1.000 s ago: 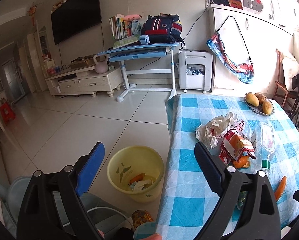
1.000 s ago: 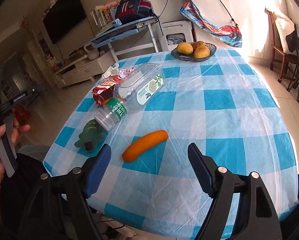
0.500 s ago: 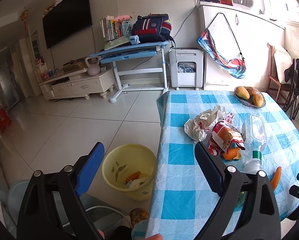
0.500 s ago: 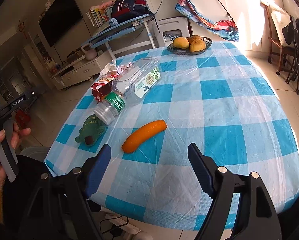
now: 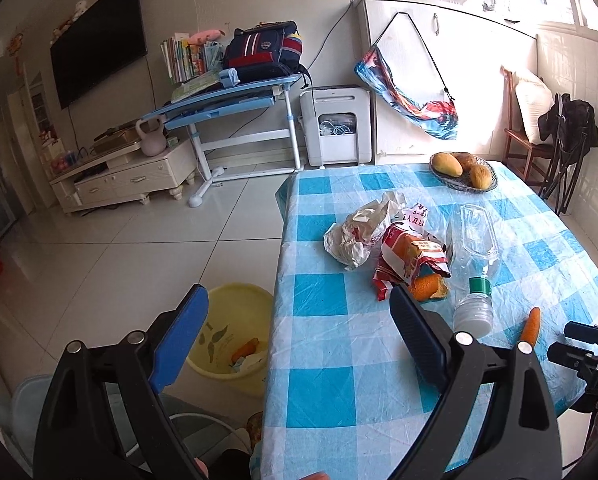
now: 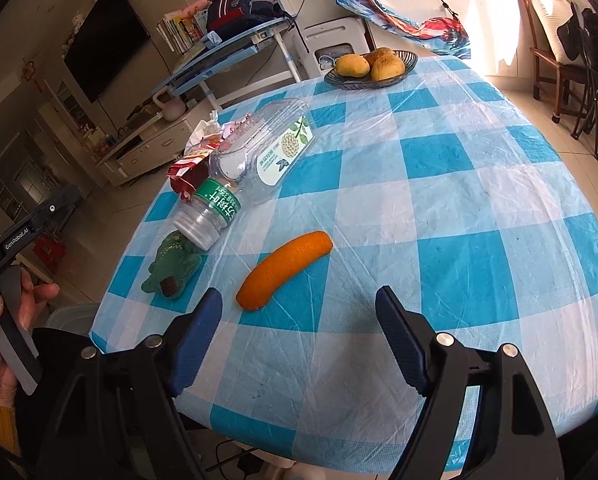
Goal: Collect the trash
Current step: 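Move the left tool toward the green knitted toy while the right tool approaches the orange carrot, then close the left tool on the green toy while the right tool grips the carrot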
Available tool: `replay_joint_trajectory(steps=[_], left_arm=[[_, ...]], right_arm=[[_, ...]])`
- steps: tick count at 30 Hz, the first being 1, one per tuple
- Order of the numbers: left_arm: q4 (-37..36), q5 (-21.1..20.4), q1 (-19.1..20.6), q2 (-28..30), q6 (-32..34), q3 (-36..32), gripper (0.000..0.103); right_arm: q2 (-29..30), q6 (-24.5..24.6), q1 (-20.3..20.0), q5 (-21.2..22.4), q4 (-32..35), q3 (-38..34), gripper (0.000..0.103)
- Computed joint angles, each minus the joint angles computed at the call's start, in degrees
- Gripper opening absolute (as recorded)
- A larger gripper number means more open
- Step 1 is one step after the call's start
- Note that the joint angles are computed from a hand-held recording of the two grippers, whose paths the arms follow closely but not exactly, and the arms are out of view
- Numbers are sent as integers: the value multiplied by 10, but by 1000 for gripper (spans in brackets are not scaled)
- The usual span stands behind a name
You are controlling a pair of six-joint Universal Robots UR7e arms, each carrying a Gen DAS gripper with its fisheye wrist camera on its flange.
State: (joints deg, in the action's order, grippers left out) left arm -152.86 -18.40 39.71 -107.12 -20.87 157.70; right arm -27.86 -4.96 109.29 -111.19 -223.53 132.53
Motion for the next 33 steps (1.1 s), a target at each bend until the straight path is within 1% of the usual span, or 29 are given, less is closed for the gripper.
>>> replay_joint_trajectory(steps=[6,10,16,20,22,24,26,27,28,29,30,31,32,33], left_arm=[[-66,-83,21,30,62,-6,89],[-103,-136,37,75,102,-12,89],[-133,-172,56,166,122,-27,89],[-147,-191,72,207,131,-41,89],[-143,-201,84,219,130,-50,89],[-134,-216,98,226,129,-61,89],[-119,-233,113,232,123,-73,89],[-109,-243,122,232,120,-80,86],[-102,-254,131,233,119,-86,82],[-97,-270,143,234,121,-93,70],[-88,-289,154,232,122,-101,56],[-84,-308,163,230,125,-106,47],[-82,-318,169,228,129,-109,41],[-87,-322,170,226,135,-109,37]], right_arm=[[0,-4,-10,10,-11,0,76],[-2,-3,-11,8,-5,-5,76],[5,-15,0,11,30,-30,76],[18,-27,19,-17,64,-61,76],[25,-38,27,-29,77,-75,76],[30,-55,34,-42,85,-83,70],[31,-76,36,-46,89,-84,58],[30,-85,36,-48,89,-83,56],[28,-94,32,-47,86,-80,51],[25,-94,28,-45,85,-77,44],[22,-99,24,-40,82,-73,40],[18,-101,18,-35,80,-69,33],[14,-101,13,-29,79,-65,28],[12,-101,10,-26,77,-63,28]])
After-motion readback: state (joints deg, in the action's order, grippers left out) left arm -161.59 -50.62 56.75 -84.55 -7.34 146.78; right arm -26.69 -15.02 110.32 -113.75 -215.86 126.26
